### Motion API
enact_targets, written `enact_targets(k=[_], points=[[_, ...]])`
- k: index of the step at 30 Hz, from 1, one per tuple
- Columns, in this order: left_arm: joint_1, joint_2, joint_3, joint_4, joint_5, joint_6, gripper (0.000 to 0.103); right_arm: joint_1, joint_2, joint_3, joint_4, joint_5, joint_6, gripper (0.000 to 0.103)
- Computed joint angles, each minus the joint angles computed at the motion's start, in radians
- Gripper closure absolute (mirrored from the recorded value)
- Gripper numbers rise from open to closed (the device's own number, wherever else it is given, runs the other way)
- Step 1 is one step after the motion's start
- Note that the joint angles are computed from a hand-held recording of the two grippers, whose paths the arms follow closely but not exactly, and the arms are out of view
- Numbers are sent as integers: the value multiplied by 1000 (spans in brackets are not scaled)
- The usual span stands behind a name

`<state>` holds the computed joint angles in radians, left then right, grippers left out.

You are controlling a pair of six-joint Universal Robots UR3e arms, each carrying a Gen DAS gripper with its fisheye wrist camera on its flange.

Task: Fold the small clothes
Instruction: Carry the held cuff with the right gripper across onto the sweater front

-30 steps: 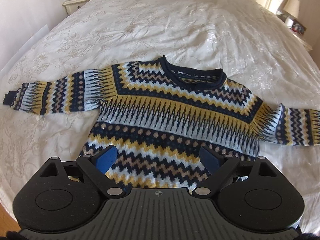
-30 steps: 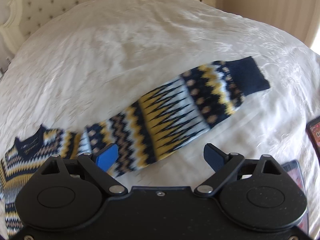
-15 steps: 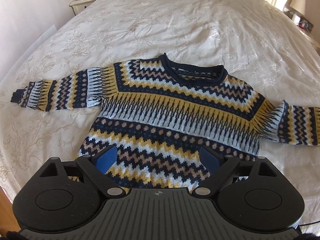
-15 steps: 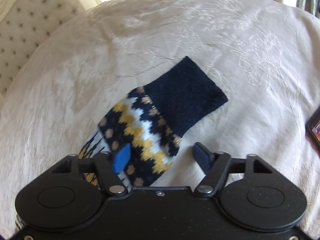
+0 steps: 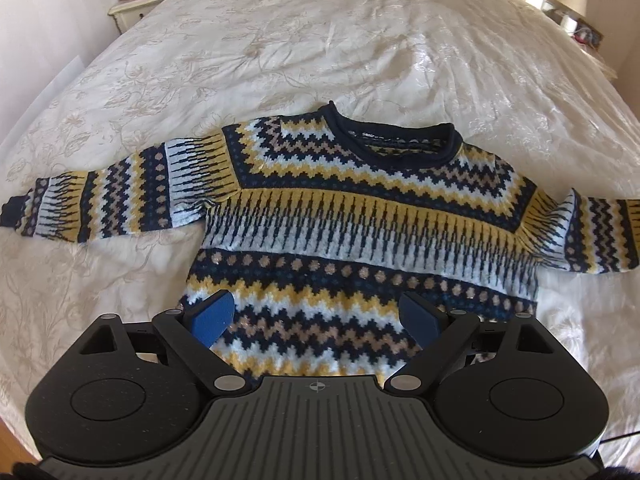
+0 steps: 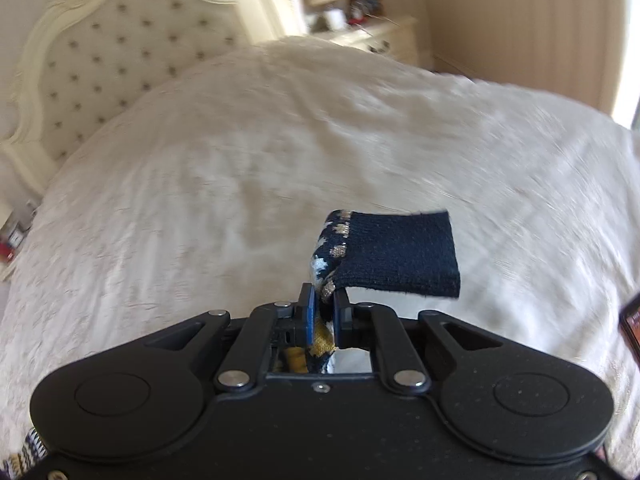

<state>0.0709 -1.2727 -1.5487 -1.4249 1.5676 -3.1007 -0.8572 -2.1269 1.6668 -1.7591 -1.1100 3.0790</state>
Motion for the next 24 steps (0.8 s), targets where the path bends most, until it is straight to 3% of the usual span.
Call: enact_targets(k=[7,11,18,24], points=[[350,60,-28,-51,-192,324,13,697,321,-345,-186,-364,395,92],[507,43,-21,-67,-256,470,13,1011,568,-554,-261,-503,521,92],[683,-18,-5,-68,-305,600,13,1317,1014,-940,-280,-565,571,92],[743,-51,-7,-55,-307,630,13,1453,1370,-1347,-123,-570,544,92]])
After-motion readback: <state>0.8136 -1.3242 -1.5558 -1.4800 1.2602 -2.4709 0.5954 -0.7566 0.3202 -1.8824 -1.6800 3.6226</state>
